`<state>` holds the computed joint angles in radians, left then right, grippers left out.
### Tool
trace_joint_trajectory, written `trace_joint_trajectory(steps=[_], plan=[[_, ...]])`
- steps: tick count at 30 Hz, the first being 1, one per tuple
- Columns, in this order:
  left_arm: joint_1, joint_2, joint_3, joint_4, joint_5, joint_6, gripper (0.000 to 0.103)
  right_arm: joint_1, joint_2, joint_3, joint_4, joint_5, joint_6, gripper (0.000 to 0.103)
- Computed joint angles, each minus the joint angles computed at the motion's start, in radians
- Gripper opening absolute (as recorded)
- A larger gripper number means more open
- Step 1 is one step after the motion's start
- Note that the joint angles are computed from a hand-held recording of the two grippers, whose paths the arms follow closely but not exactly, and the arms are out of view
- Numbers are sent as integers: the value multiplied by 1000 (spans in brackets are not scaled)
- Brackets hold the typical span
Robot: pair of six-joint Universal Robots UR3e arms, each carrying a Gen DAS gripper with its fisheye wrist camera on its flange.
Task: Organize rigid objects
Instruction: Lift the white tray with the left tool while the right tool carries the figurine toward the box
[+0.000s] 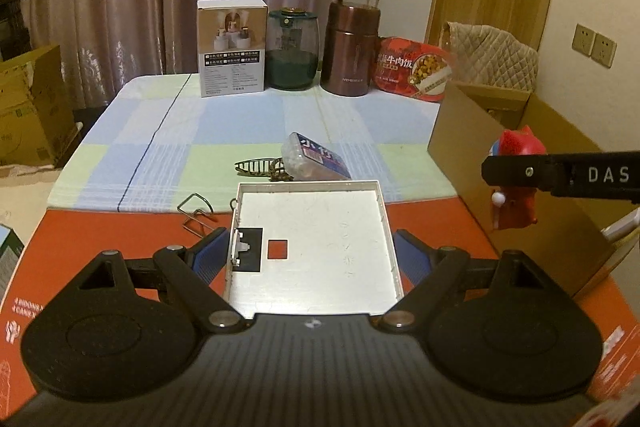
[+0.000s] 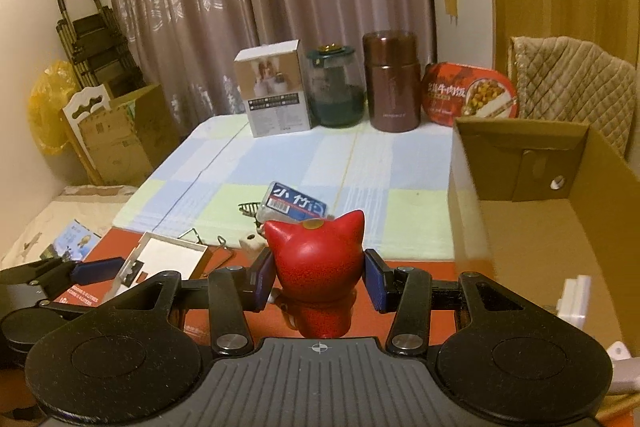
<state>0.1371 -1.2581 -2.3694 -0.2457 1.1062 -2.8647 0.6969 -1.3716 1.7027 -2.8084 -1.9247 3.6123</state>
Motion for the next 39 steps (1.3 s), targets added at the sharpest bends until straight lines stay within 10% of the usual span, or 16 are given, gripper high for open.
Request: trace_joint_trajectory(steps=[19, 39], plan=[[-188, 55, 161, -111, 85, -129, 85, -11, -215, 71, 82, -106, -11, 43], [-592, -345, 522, -7, 258, -275, 85, -212, -541, 318, 181, -124, -36, 43]])
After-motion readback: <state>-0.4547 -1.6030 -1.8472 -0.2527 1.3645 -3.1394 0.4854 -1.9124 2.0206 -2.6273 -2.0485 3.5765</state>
